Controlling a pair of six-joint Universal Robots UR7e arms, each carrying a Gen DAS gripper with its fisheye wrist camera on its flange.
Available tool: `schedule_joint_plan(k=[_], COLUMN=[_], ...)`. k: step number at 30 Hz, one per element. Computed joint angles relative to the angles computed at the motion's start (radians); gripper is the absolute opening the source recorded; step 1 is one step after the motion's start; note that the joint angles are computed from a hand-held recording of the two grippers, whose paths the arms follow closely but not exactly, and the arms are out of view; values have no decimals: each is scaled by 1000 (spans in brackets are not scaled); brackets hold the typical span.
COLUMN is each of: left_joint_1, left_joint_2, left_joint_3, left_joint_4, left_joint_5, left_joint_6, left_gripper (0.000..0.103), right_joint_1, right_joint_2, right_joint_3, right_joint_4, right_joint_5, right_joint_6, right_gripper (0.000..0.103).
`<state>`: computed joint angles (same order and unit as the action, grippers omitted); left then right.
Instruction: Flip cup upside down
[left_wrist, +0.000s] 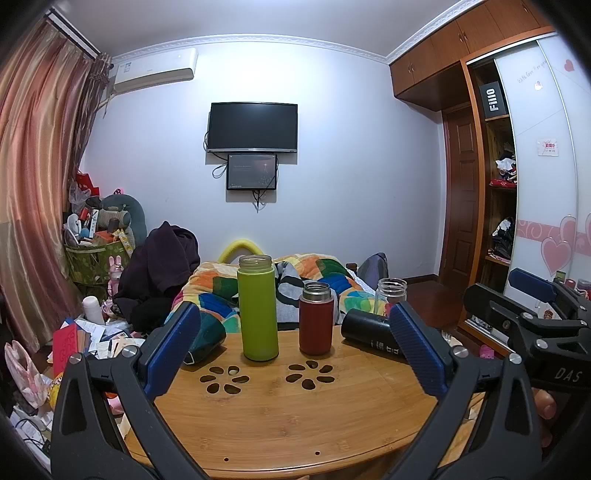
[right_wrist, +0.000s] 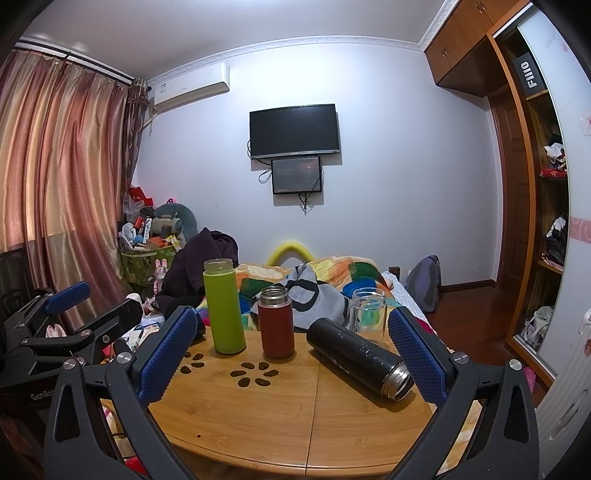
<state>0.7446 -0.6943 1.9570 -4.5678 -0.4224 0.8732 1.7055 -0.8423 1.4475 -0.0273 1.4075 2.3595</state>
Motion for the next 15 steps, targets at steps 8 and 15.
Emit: schedule_joint_plan(k=[8, 15], left_joint_1=[18, 121], left_joint_2=[-9, -98], left_joint_3=[13, 59], left_joint_4=[62, 363], left_joint_5=[-5, -16], left_joint_6=[-59, -284], left_gripper=[103, 103], right_joint_1=[1, -1], right_joint_2=[1, 36], right_joint_3=[0, -55], right_joint_4=[-1, 32], right_joint_5=[3, 44], right_joint_6=[-1, -5], right_gripper=[103, 103])
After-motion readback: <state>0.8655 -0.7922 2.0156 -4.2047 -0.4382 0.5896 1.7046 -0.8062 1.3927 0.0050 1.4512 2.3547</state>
